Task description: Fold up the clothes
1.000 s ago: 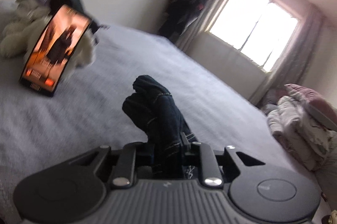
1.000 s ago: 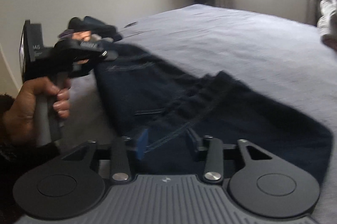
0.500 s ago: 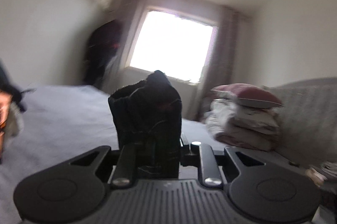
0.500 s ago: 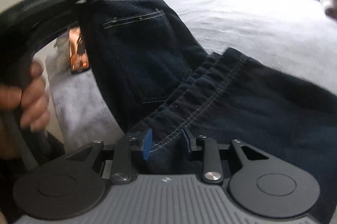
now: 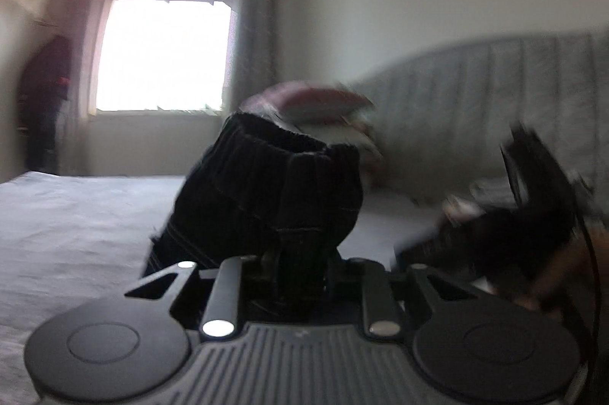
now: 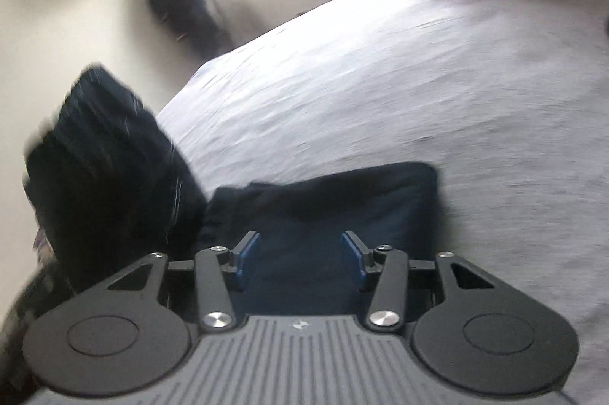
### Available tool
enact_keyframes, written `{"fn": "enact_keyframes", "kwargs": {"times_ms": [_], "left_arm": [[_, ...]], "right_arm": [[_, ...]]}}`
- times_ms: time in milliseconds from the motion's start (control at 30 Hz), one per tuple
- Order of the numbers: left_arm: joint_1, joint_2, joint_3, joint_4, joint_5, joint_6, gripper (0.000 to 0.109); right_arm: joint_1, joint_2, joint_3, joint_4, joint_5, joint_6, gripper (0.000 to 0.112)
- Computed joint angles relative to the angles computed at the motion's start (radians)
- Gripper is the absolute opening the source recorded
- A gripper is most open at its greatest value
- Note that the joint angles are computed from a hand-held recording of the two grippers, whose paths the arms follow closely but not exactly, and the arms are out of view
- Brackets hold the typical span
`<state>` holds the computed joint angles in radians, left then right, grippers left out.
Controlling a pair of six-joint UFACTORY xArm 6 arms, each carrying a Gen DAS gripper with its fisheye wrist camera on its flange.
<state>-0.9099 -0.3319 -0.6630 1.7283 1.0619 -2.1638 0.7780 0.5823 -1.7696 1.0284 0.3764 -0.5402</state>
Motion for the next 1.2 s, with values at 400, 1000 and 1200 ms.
{"fn": "enact_keyframes", "kwargs": {"times_ms": [400,1000,1200], "left_arm": [[0.191,0.005,-0.040,0.256,-0.506,-0.088,0.068],[0.433,-0.174,0.112,0.058,-0.518,-0.194,0.067],[0.474,-0.115,0.089,0.026,-0.540,-0.221,0.058]], "right_arm": [[-0.009,-0.040,0.072,-0.073,-0.074,0.079,0.053],[-0.035,0.012,-0.042,0.062,0.196,-0.126,0.056],[-0.013,0.027,-0.048,-0.095,0.163,-0.100,0.058]]}}
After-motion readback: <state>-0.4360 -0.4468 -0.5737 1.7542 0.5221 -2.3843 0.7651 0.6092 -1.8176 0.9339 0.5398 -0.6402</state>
